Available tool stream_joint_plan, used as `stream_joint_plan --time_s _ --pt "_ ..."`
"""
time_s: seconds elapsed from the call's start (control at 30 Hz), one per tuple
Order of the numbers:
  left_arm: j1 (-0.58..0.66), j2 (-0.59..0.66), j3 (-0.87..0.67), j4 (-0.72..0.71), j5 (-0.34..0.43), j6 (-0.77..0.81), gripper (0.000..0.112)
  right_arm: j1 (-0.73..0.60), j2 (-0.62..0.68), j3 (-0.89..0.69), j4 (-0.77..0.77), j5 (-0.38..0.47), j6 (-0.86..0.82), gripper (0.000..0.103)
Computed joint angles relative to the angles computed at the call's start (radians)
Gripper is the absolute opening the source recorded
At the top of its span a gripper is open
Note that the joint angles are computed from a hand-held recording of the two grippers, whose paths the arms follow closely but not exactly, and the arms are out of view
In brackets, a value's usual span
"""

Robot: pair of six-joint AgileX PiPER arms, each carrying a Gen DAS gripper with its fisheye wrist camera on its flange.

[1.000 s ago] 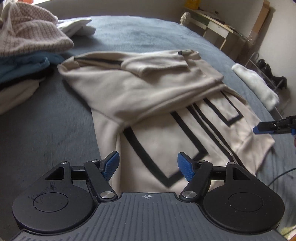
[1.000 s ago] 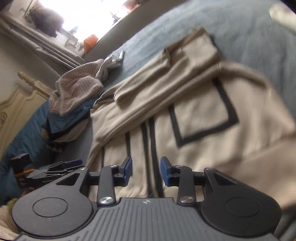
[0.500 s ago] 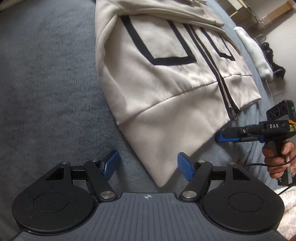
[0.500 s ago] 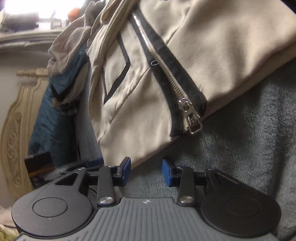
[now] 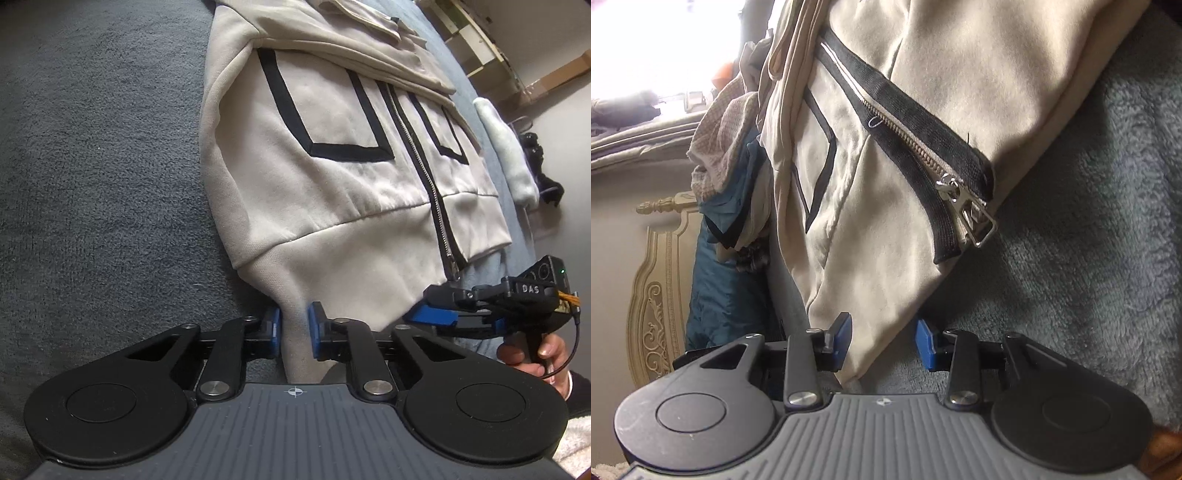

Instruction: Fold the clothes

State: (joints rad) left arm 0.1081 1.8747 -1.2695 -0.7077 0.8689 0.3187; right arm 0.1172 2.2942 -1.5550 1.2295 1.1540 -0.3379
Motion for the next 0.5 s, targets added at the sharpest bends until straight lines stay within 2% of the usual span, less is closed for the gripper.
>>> stream_joint_plan --time_s 0.17,0.5 --pt "0.055 -0.003 0.017 -0.163 0.025 0.037 0.006 0.019 0.023 0.029 0.058 0.029 0.004 0.039" --pt "0.08 -0.002 0.054 -0.353 0.032 0.11 0.006 0.044 0.078 0.077 0.224 0.063 0.031 0.039"
